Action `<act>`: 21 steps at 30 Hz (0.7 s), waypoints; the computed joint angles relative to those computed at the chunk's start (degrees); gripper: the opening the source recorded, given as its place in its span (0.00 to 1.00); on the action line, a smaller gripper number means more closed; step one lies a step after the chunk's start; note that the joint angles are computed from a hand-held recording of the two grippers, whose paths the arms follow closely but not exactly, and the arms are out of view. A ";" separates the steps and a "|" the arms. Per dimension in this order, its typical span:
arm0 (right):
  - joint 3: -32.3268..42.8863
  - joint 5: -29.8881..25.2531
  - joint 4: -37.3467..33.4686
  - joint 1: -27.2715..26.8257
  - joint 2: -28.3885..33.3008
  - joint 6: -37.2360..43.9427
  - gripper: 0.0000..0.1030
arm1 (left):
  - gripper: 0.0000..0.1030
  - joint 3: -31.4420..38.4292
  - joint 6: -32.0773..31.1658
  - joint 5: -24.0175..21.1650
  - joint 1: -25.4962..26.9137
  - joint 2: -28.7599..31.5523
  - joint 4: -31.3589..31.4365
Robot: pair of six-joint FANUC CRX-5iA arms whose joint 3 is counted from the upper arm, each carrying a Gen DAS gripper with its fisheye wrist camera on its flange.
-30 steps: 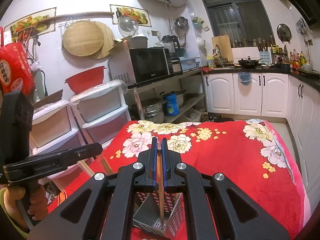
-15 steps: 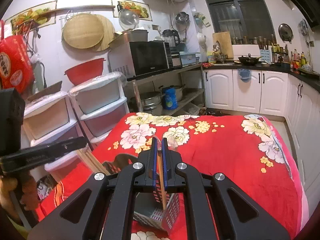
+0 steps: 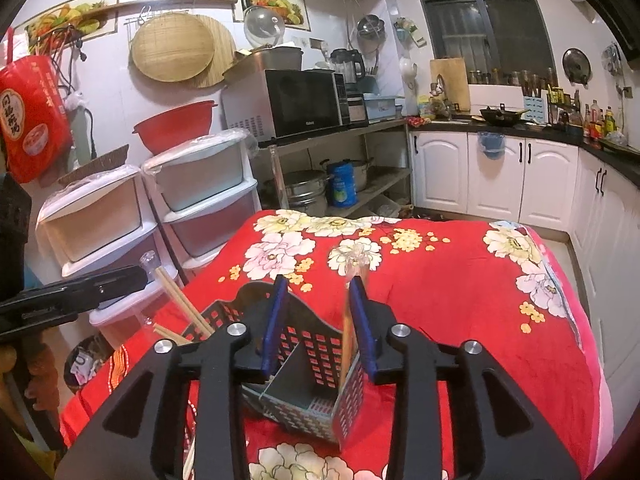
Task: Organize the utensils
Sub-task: 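Open the left tool to drop its pack while the right tool opens too, then move the left tool toward remaining chopstick packs while the right tool does likewise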
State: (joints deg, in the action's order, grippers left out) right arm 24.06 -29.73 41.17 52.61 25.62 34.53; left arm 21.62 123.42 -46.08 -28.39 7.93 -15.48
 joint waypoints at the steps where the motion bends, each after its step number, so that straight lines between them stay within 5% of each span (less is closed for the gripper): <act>1: -0.51 0.06 0.65 0.05 -0.29 -0.59 0.34 | 0.31 -0.14 0.11 0.04 -0.21 -0.18 -0.27; 12: -7.97 0.47 7.62 0.96 -4.99 -7.64 0.48 | 0.54 -2.97 1.84 0.58 -2.35 -2.84 -2.71; 21: -12.30 -0.73 7.86 2.12 -7.46 -9.34 0.51 | 0.61 -7.01 3.14 0.83 -2.81 -4.51 -2.26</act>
State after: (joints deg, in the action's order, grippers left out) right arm 11.76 -30.46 49.03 54.73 18.16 25.19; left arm 14.61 126.55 -45.26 -31.20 3.42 -17.74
